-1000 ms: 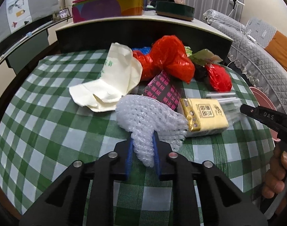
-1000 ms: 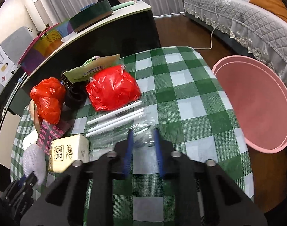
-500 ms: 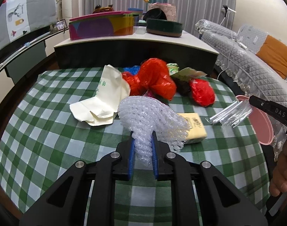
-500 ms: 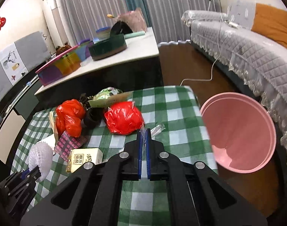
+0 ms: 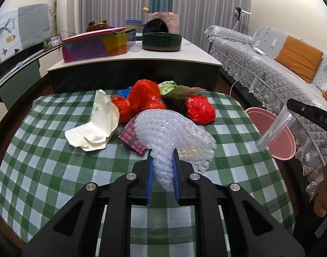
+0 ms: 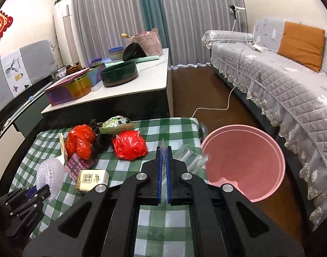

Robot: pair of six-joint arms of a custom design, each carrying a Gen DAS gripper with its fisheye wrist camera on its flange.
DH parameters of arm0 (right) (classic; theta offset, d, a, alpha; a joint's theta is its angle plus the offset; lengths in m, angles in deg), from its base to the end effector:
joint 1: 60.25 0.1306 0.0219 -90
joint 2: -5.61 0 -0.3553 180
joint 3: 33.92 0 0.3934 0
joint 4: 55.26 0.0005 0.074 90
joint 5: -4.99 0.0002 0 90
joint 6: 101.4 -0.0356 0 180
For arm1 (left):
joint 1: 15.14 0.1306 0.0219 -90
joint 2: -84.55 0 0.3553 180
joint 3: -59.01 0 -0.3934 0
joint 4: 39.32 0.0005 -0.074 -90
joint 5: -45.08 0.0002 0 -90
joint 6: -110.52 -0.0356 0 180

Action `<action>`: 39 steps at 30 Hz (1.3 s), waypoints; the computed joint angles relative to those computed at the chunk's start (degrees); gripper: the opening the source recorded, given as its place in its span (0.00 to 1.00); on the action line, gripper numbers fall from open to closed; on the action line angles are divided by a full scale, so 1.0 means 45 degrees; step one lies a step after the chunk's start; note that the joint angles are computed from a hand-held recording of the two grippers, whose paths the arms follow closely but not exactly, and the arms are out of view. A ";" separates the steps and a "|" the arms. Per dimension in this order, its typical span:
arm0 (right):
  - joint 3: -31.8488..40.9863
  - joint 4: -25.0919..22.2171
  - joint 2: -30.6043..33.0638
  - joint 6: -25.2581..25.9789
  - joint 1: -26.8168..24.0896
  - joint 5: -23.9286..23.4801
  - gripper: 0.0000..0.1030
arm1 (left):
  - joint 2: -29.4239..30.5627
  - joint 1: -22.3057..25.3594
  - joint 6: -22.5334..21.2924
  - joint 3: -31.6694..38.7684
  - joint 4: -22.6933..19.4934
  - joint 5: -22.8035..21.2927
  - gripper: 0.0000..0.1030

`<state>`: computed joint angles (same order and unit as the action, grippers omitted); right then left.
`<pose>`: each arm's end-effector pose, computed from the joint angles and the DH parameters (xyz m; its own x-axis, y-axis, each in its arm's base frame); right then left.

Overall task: Collect trash
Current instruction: 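Carry both items over the pink bin and open both tools to drop them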

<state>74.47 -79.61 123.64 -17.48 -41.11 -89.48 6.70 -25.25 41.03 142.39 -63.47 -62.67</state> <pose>0.6297 0.2210 0.3170 -0.5663 -0.0848 -0.8199 -0.3298 0.9349 0.1311 0.5413 -0.0860 0.2777 -0.6095 -0.2303 -0.7586 -0.2842 0.9568 -0.0621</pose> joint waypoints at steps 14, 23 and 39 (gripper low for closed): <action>0.0521 -0.1499 -0.0585 0.1260 -0.0836 -0.0887 0.03 | 0.0379 -0.0533 0.0027 0.1047 -0.0320 0.0753 0.15; 0.2144 -0.2446 0.0170 0.2185 -0.1602 -0.1651 0.03 | 0.0878 -0.0896 -0.0019 0.2294 -0.0768 0.0822 0.15; 0.8485 -0.4647 0.3995 0.2353 -0.3244 -0.2003 0.03 | 0.3892 -0.1727 -0.1224 0.6466 -0.0919 0.1272 0.15</action>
